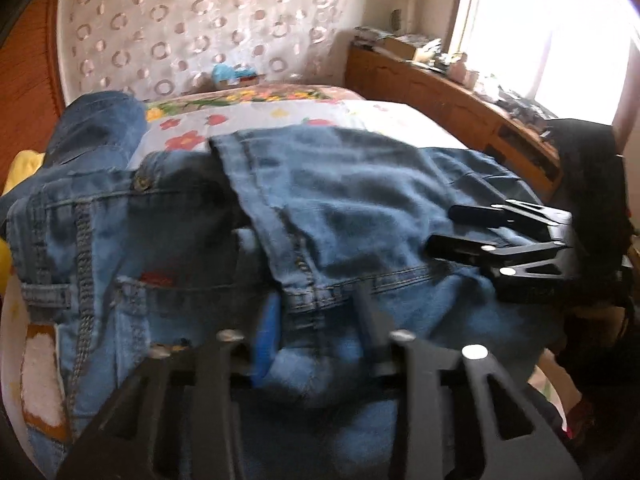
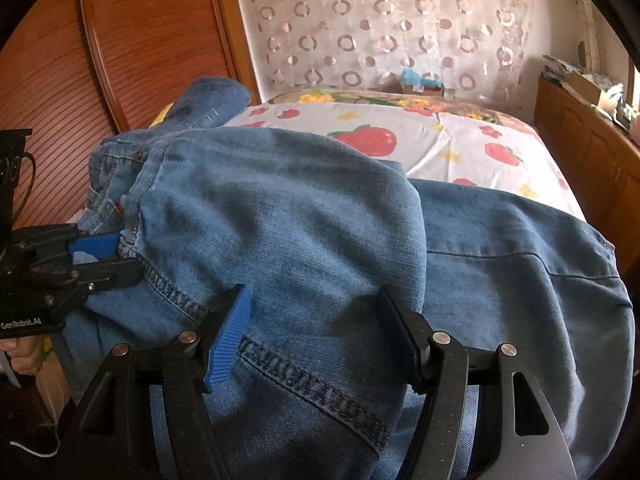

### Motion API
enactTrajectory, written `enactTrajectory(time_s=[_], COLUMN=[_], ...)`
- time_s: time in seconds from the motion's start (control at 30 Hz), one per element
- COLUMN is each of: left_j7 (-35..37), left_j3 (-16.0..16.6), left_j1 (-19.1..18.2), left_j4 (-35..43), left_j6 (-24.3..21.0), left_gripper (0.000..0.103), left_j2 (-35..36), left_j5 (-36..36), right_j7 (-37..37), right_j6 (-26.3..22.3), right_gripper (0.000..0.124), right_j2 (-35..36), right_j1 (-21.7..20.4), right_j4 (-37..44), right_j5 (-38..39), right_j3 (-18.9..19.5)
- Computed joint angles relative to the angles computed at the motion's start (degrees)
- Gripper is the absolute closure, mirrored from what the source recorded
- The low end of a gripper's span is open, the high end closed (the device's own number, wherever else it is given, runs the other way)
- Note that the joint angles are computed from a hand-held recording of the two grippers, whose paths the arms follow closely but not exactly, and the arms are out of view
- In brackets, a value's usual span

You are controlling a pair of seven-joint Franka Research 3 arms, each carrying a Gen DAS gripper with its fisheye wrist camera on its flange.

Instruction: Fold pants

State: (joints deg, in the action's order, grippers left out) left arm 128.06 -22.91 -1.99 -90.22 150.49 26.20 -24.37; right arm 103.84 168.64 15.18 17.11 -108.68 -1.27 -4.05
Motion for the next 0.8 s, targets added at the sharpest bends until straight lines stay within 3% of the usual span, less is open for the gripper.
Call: enactTrajectory(time_s=[0.03,0.07,0.2,0.27,0.4,0.47,0.57,0.77,0.8], left_j7=[0.62,1.67,8.28,13.45,19.98,21.09,20.86,11.65,10.89], left_j3=[-0.05,-0.61,-3.92,-5.14,-4.41,-2.97,-0.38,5.70,6.12], left_j1=[-0.14,0.29,4.11,6.57,8.97,8.72,7.07,1.39,0.89], left_j4=[-1.12,-1.69,-4.17,-5.94,-8.41,-9.67,-11.87,-12.50,-12.65], left_j6=[1.65,2.12,2.00,1.28,-1.93,-2.84,-2.62,-2.12,-1.74], left_gripper=[0.092,0.098,0.099,0.099,0.099,0.099,0.099,0.091,0.086], left_j2=[-0.78,-1.30,-5.08,-8.38,-13.99,-15.74,-17.15,-14.10,-13.85], left_j5=[0.22,-0.24,-8.40,-15.45,-25.66,-27.70,-27.03,-18.39,-17.62], right_j7=[0.29,0.94,2.40,0.20,-3.55,-7.54,-10.87,-4.34,-3.84], right_j6=[0.36,1.04,1.76,2.33,1.72,1.28,0.14,-5.27,-5.24], right_gripper=[0.057,0.057,0.057,0.057,0.057,0.057,0.057,0.057,0.057], right_j2=[-0.08,-0.33,-1.83,-3.78,-7.41,-9.14,-10.94,-10.69,-10.93], right_j1=[0.09,0.37,0.83,-0.70,-2.42,-3.85,-4.32,-3.15,-3.26], right_j4=[-0.22,-0.79,-2.26,-4.10,-7.11,-8.69,-10.40,-10.74,-11.24], right_j5=[-0.05,-0.35,-1.83,-0.15,2.32,7.06,11.22,3.03,2.53], right_j3=[-0.15,-0.54,-1.52,0.12,2.34,4.51,5.81,4.50,4.45])
